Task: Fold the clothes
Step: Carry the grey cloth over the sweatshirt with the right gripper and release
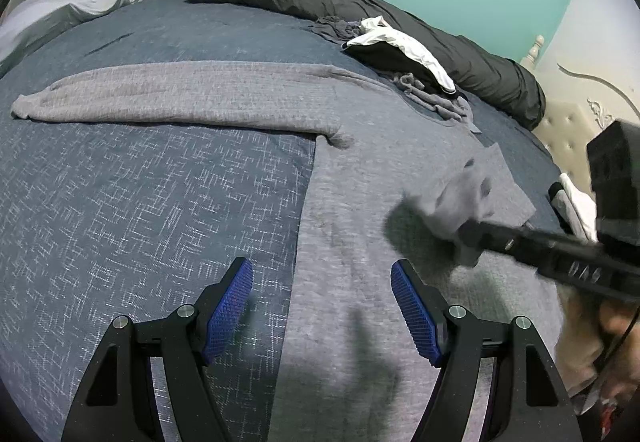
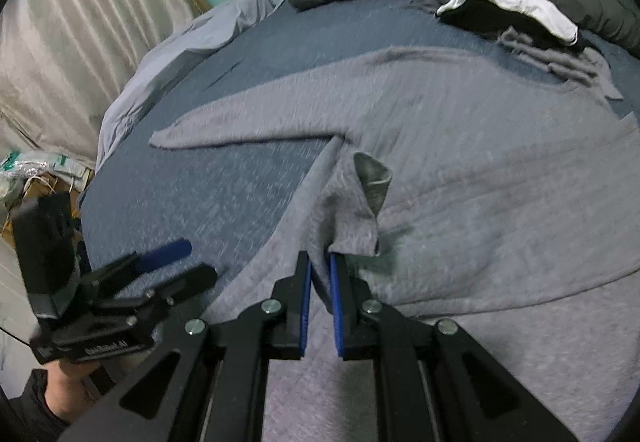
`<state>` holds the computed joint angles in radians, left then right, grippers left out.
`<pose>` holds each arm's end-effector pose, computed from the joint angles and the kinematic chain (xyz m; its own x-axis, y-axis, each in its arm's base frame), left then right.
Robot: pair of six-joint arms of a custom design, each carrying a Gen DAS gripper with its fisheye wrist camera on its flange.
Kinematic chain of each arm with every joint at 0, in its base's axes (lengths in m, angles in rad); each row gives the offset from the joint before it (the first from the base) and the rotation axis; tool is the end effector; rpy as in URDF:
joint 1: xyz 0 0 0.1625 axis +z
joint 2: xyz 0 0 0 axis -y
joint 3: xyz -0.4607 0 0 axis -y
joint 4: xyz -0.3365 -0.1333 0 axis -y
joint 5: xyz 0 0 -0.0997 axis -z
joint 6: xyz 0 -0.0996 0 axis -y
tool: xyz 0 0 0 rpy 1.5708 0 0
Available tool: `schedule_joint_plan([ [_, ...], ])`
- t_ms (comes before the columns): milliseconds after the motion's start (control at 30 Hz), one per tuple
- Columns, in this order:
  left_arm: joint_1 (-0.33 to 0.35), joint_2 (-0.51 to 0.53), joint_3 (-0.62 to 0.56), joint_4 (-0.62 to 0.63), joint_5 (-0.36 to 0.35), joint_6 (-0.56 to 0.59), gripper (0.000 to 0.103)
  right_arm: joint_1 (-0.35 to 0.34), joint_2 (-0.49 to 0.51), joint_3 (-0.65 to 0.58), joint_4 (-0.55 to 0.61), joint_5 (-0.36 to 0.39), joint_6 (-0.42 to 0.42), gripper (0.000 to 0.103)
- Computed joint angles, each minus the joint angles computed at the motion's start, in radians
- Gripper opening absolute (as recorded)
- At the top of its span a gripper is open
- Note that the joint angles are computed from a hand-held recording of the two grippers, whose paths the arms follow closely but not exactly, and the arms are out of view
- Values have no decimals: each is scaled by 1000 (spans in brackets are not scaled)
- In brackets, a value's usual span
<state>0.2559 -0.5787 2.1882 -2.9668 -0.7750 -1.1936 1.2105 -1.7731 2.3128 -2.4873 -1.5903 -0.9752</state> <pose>-0.3888 -0.3131 -0.0110 -0.8903 0.0335 -0.4541 0.3197 0.7561 -0.5711 0.0082 -0.3509 0.3850 -0.7948 -0.5188 0.3148 -0.5885 0.7855 -0.1914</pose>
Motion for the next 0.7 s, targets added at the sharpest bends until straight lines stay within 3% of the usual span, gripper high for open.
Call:
schedule_joint_plan([
  [233,-3,-8,0,15,5,-10,75,-3,17,35,1,-64,-17,17],
  [300,-3,-10,1,17,6,-11,75,-15,2,31,24,-46,-16,29],
  [333,-4,-11,1,19,6,-11,75,-23,-3,25,39,-34,-11,41],
  [533,-3,-11,-4,27,5,-11,75,-58,-44,-14,53,4,-21,42],
  [700,-4,-3,-16,16,5,11,75,-139,-72,-68,21,29,-42,42],
])
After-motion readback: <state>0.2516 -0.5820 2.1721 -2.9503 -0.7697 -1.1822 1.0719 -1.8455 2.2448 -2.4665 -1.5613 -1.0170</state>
